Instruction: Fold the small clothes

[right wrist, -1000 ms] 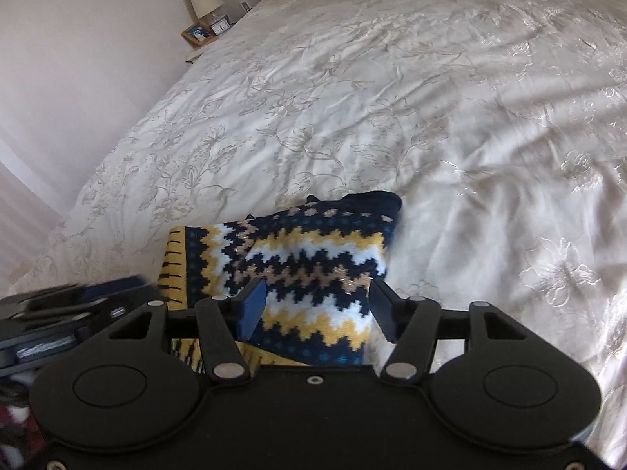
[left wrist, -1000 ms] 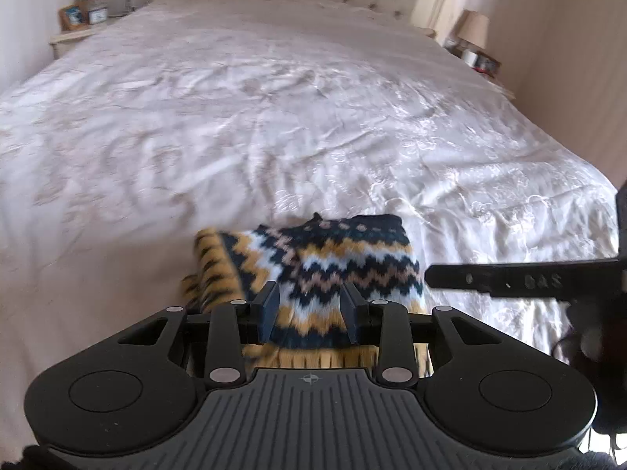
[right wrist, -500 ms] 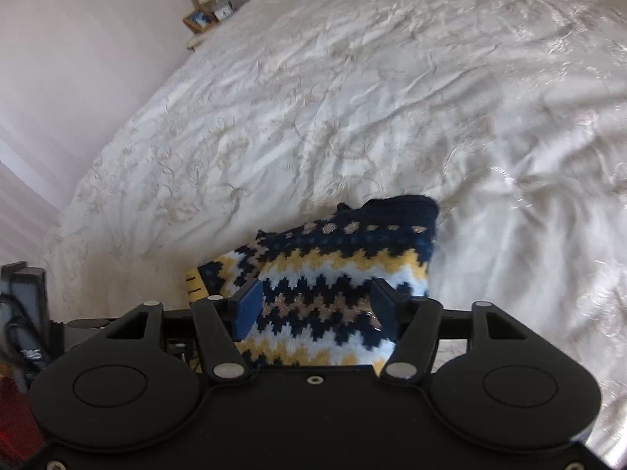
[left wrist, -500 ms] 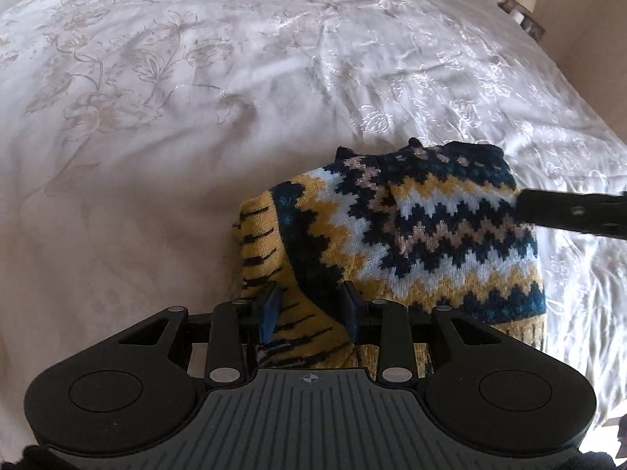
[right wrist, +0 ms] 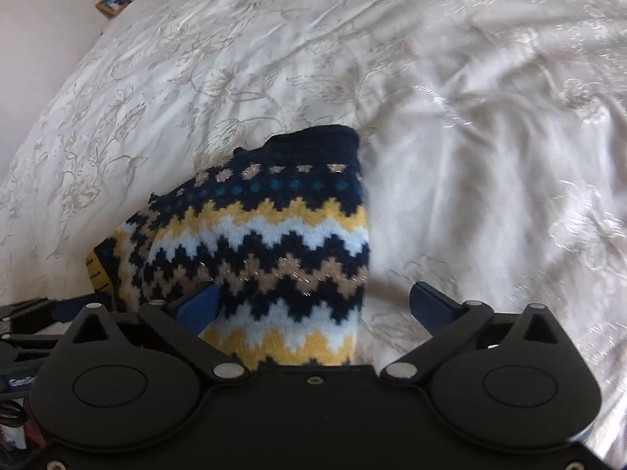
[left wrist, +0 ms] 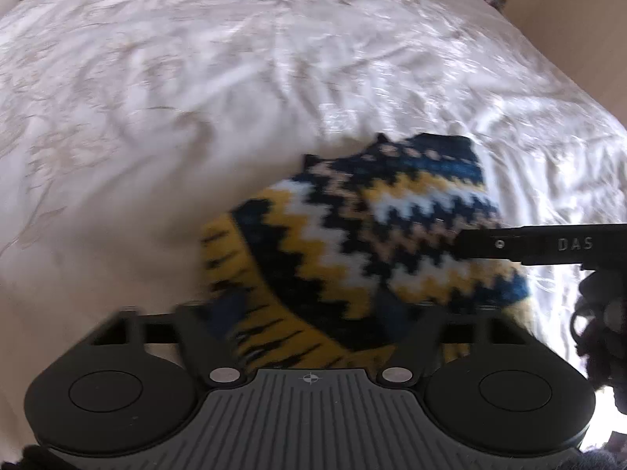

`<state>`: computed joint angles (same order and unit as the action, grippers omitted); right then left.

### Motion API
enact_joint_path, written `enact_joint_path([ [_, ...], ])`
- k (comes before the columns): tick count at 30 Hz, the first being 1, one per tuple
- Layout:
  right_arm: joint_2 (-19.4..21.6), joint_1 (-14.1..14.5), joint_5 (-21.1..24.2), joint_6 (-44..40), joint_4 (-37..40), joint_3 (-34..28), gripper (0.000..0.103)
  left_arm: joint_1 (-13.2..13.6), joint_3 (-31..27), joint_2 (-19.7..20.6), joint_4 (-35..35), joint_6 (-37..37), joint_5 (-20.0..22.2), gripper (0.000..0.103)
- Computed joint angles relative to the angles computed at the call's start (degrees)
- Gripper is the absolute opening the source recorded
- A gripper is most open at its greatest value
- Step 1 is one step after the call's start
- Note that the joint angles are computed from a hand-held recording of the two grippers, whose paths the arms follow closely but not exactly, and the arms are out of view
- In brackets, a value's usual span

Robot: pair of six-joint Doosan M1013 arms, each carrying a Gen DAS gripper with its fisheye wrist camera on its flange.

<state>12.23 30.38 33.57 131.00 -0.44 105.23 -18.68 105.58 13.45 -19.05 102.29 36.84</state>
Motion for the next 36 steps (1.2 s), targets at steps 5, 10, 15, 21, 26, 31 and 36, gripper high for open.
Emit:
enact_joint_path([
  [5, -3.0, 1.8, 1.3, 13.6, -13.1, 1.1, 0.103, -1.6, 0.1, -2.0, 3.8, -2.6, -1.9, 0.090],
  [10, -6.0, 4.0, 3.7, 24.8, -23.7, 1.6, 0.103, -2.4, -0.5, -4.1, 6.7, -6.4, -1.9, 0.091],
  [15, -8.1, 6.0, 6.4, 30.1, -28.9, 1.7, 0.103, -3.8, -0.5, -6.1, 11.1, -12.3, -1.2, 0.091],
  [21, -10.8, 8.4, 7.2, 29.6, -29.8, 2.3, 0.103, -5.6, 1.1, -9.1, 16.5, -20.2, 0.3, 0.091],
  [26, -12.9, 10.8, 8.7, 29.1, -29.9, 3.3, 0.103, -7.0, 3.3, -12.2, 20.5, -27.5, 2.3, 0.091],
  [31, -14.8, 13.2, 9.3, 31.7, -30.5, 4.5, 0.103, -8.1, 5.5, -15.1, 22.3, -31.4, 3.2, 0.091],
  [36, -16.2, 15.4, 10.4, 33.3, -32.2, 5.4, 0.103, -9.4, 7.4, -17.9, 23.9, -34.3, 3.3, 0.090],
])
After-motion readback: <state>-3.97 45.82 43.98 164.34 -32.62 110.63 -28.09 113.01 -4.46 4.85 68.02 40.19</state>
